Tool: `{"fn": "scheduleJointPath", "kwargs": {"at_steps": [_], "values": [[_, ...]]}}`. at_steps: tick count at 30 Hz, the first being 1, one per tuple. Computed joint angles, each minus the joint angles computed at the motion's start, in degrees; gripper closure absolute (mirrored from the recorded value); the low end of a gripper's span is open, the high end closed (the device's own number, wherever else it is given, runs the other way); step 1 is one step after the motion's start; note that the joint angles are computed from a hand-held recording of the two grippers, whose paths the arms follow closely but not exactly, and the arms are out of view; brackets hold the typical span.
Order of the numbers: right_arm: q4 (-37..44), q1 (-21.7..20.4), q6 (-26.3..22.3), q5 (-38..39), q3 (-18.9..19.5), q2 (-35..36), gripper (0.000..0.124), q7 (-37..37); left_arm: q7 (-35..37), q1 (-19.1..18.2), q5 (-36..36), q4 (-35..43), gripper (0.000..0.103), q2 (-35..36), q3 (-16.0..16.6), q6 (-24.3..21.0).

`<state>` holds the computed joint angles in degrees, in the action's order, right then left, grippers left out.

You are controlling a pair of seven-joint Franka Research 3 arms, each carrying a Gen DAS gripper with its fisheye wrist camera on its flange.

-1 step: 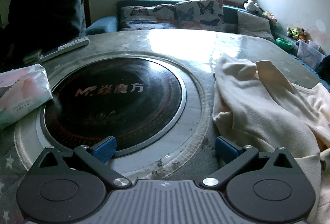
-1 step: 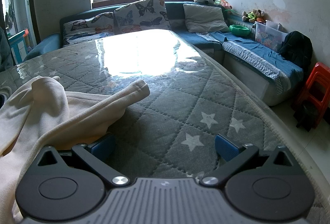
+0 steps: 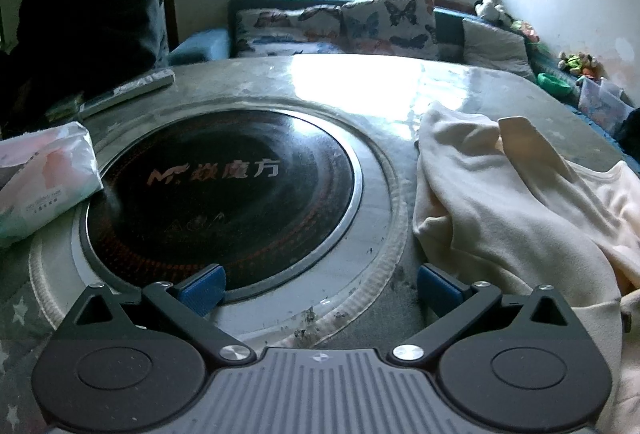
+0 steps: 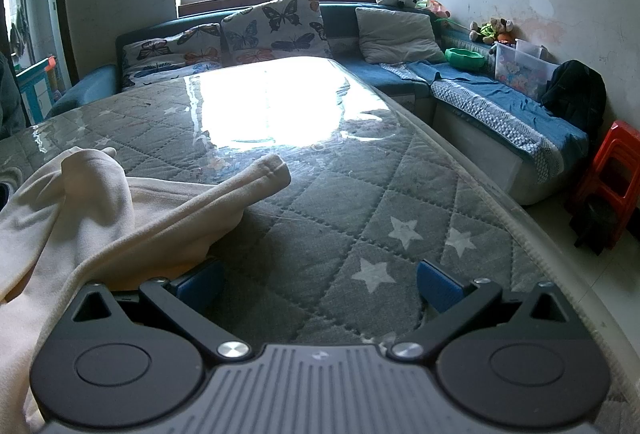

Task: Fold clothes
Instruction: 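Move both tools toward the crumpled cream garment on the table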

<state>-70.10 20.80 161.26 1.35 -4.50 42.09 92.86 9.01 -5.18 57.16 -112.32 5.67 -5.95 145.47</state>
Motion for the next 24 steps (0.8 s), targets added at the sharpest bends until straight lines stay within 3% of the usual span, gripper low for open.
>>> {"fn": "scheduleJointPath", "kwargs": {"at_steps": [4, 6, 9, 16, 24], "values": [[-0.45, -2.91, -0.86, 1.77, 3.17, -1.19, 0.021, -5.42, 3.3, 0.58, -4.6, -1.17, 0.0, -1.1, -0.33, 0.71], [-0.29, -3.88, -1.83, 2.81, 4.01, -1.41, 0.021, -7.61, 8.33, 0.39, -10.49, 1.56, 0.0, 0.29, -1.01, -3.09], [-2.8, -3.29, -0.3, 2.74, 2.86, -2.97, 0.021, -8.38, 9.52, -0.24, -14.3, 3.68, 0.0, 0.95, -1.16, -6.21], [-11.54, -3.64, 3.94, 3.39, 2.8, -8.43, 0.021, -11.28, 9.03, -2.61, -12.15, 6.32, 0.0, 1.63, -1.42, -11.89], [-20.62, -8.68, 6.48, 9.8, 7.58, -15.3, 0.021, -19.9, 8.99, -4.06, -10.79, 7.93, 0.0, 1.17, -2.06, -14.57]]}}
